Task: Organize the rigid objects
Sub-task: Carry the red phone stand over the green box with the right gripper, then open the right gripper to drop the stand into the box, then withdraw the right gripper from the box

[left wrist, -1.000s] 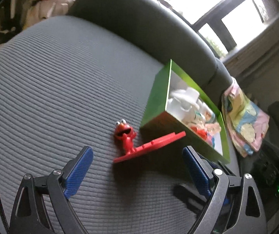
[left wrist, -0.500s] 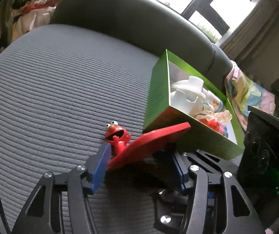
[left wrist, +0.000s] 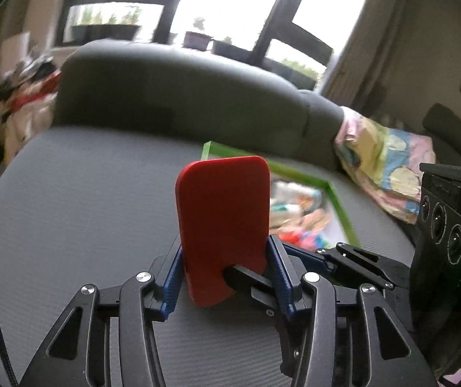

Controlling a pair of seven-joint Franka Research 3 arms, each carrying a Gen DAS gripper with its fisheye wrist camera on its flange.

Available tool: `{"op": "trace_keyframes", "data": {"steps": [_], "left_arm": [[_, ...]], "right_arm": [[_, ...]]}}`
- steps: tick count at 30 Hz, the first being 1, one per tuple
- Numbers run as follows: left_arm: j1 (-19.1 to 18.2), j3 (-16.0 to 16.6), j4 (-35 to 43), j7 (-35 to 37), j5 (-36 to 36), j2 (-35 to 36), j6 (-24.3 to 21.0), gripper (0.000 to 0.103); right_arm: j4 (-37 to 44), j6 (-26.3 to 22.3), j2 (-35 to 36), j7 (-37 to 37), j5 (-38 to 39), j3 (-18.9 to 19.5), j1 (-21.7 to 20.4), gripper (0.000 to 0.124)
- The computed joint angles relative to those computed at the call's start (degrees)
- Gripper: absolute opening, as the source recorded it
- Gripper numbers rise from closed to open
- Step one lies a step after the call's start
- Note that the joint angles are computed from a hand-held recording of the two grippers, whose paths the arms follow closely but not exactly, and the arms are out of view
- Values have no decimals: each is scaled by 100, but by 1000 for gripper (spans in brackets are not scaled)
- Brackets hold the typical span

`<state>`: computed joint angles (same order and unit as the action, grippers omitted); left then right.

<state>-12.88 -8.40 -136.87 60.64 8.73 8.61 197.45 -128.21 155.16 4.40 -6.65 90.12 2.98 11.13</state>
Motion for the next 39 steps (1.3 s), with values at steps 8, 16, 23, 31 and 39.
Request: {"op": "trace_keyframes", "data": {"steps": [8,16,23,31,39], "left_arm": [[-297,-8,1673,-190,494,858,-1057,51],[-977,655,2478,-1273,1316,927,-2792,97],[-178,-231,2634,-1008,735,862,-3788,97],[-84,-324,2936,-963,622,872,-4648,97],[-124,-299,3312,-983,688,1076,-5253,97]], "right_arm": [[416,300,286,663,-416,-188,-319,45],[544,568,468,2815,-2065,-277,-637,97],[636,350,545,5125,-4229,-378,-691,99],[717,65,581,6564,-5931,-435,-728,99],[667,62,456,6853,-6327,-398,-754,99]]}}
